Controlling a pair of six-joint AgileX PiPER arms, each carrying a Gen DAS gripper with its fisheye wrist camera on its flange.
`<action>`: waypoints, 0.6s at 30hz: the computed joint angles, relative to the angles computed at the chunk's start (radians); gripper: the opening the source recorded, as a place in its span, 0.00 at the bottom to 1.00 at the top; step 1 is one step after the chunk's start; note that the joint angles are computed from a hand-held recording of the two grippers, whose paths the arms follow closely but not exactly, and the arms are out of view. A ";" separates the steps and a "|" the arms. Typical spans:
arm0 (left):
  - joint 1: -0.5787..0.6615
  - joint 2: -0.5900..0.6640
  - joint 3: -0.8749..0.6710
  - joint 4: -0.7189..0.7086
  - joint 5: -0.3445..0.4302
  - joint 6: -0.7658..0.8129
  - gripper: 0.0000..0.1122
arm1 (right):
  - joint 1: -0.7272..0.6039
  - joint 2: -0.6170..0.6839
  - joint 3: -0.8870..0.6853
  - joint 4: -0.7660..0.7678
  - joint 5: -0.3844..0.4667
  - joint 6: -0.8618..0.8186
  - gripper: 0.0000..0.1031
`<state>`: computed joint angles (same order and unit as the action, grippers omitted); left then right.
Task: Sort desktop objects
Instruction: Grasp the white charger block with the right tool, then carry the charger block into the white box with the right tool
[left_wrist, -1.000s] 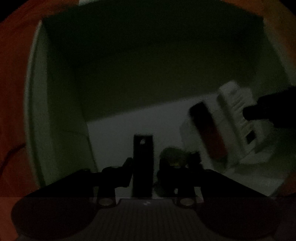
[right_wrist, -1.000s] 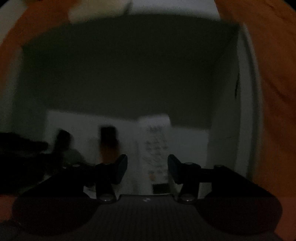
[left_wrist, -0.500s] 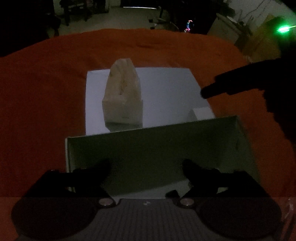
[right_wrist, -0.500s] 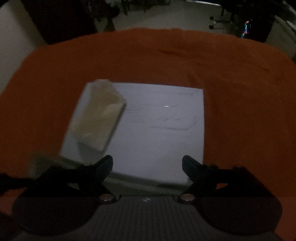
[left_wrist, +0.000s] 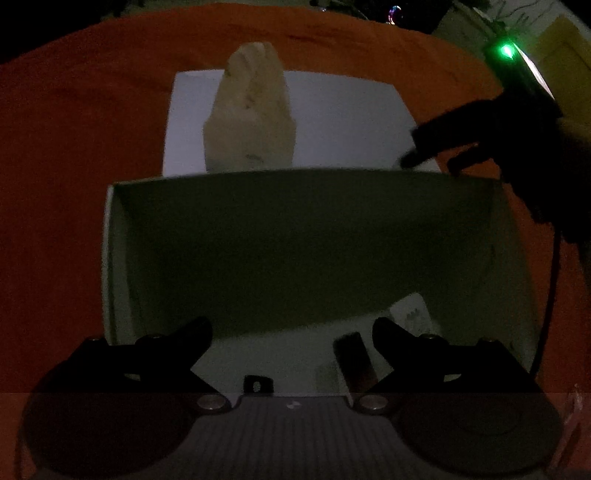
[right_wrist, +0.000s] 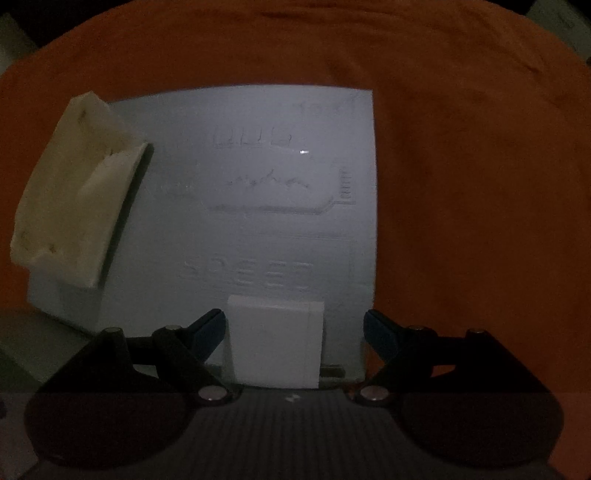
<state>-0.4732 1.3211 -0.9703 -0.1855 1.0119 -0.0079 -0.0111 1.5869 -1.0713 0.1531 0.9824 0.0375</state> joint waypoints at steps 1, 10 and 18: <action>-0.003 -0.001 0.004 -0.001 0.000 0.001 0.84 | 0.010 0.010 -0.012 -0.004 0.003 0.013 0.83; -0.027 -0.004 0.040 0.004 -0.002 -0.001 0.84 | 0.088 0.007 0.007 -0.064 -0.030 0.096 0.59; -0.004 0.008 0.033 0.004 0.000 0.004 0.84 | 0.067 -0.055 -0.028 -0.028 0.002 0.065 0.58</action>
